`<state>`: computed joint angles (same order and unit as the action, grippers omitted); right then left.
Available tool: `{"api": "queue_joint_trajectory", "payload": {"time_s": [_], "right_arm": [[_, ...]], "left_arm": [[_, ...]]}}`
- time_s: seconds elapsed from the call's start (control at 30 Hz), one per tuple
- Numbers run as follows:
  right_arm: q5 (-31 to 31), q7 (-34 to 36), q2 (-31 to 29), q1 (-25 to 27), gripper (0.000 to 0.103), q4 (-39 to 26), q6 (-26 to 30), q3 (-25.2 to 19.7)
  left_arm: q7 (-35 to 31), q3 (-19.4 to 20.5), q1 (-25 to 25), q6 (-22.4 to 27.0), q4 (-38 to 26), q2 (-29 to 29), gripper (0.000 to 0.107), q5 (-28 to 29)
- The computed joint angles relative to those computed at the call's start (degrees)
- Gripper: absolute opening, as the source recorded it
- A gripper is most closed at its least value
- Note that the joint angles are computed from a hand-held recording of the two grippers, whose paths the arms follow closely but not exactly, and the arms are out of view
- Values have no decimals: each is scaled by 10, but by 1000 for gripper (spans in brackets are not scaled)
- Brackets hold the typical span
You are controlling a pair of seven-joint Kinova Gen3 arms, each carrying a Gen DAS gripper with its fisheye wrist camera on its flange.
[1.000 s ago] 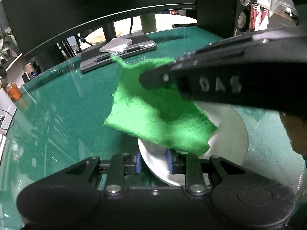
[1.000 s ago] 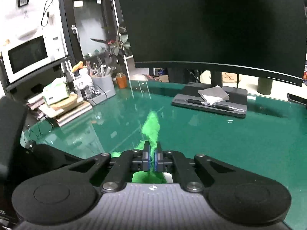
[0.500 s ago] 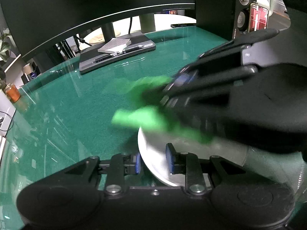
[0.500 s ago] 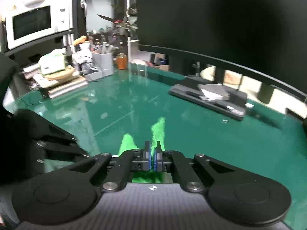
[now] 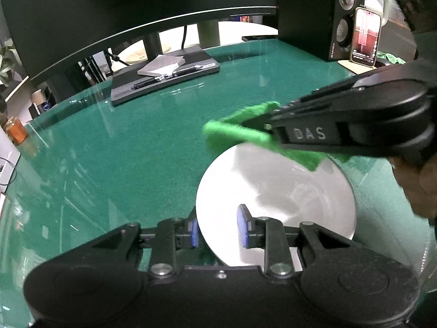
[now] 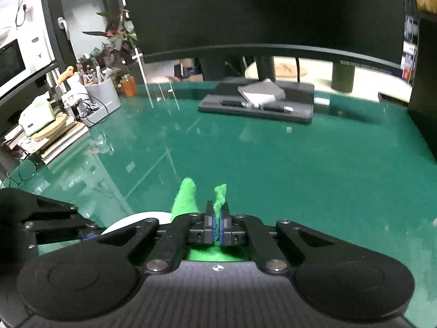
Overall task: Clean bowl
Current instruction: 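Wipe the green cloth along the bowl rim with the right gripper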
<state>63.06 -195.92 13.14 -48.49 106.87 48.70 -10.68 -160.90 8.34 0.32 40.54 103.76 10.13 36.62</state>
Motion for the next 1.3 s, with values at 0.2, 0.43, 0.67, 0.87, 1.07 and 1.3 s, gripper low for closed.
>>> {"api": "queue_joint_trajectory", "payload": {"time_s": [0.2,0.43,0.67,0.87,1.07,1.3], "right_arm": [[68,-14,12,33,1,-5,-64,-54],[0,-36,-1,18,3,-5,22,-39],[19,-101,-7,7,3,15,19,-37],[40,-46,-5,30,7,6,-57,-43],[0,-17,5,10,3,-17,-3,-30],[-31,-30,1,-19,5,-23,26,-10]], "left_arm": [[-1,-1,-2,7,-1,0,28,1],[6,-9,0,19,-6,1,30,3],[3,-1,-10,47,-25,15,32,-1],[-5,-2,-11,35,-6,5,32,12],[-4,-5,-10,37,0,1,35,21],[-7,-6,-8,37,2,0,35,21]]}}
